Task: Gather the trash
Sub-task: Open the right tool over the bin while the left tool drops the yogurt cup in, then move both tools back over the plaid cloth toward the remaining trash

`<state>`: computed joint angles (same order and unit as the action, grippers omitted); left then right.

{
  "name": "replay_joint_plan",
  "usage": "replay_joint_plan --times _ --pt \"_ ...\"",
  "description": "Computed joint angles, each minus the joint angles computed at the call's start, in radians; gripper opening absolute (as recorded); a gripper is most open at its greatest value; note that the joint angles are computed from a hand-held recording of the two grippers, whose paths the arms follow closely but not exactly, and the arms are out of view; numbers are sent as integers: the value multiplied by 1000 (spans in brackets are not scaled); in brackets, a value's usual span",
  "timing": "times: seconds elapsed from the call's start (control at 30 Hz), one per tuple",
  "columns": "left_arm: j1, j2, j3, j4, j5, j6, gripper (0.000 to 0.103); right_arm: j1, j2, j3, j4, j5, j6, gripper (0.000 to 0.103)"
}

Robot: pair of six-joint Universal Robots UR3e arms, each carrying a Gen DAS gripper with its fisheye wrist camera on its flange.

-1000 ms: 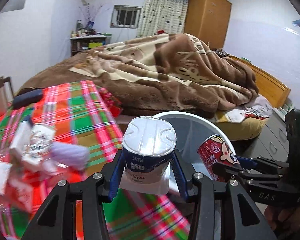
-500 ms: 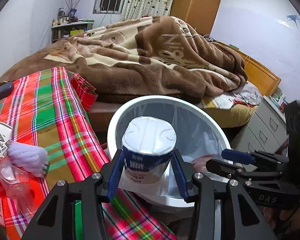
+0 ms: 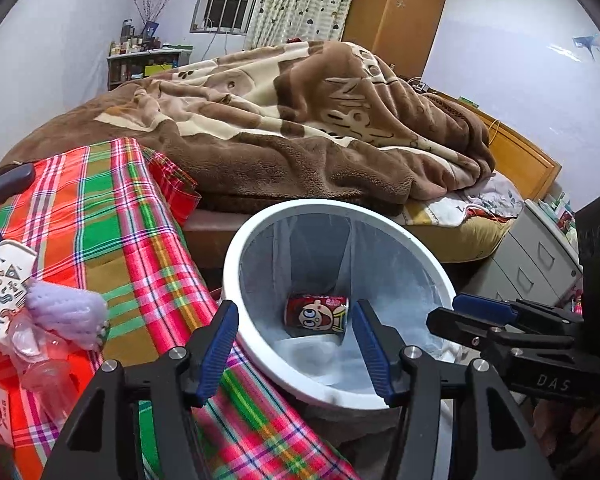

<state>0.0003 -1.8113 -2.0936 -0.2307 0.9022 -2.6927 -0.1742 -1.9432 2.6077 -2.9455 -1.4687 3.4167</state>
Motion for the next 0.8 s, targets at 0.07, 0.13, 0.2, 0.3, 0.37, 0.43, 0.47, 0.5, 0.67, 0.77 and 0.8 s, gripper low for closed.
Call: replay_joint_plan --times 0.07,0.13,0.2,0.3,0.37,0.43,0.47,0.5,0.67,0.77,0.8 --pt "13 25 -27 6 -1 8 59 13 10 -8 -8 -6 6 55" --pt "31 58 -58 6 -4 14 59 31 16 -13 -18 -13 12 55" --pt "64 108 -102 7 -13 25 59 60 25 -23 -33 -26 22 55" --pt "114 181 -162 7 -26 46 59 105 44 -37 -51 -46 37 55" --pt "154 235 -200 -7 -37 66 59 149 66 -56 -64 -65 52 55" --pt "194 289 -232 -37 -44 89 59 179 79 -68 -74 -77 61 55" --pt "220 319 -249 -61 -52 107 59 199 93 -79 -80 -84 67 55" --pt "243 347 -262 -86 -58 122 59 209 98 -82 -85 -87 69 55" --pt "383 491 -338 -208 -92 218 59 305 168 -135 -120 -123 98 55" --pt "472 575 -373 -296 -111 275 59 356 214 -167 -145 -135 103 55" --pt "495 592 -378 -318 -117 290 59 373 229 -180 -149 -142 109 55"
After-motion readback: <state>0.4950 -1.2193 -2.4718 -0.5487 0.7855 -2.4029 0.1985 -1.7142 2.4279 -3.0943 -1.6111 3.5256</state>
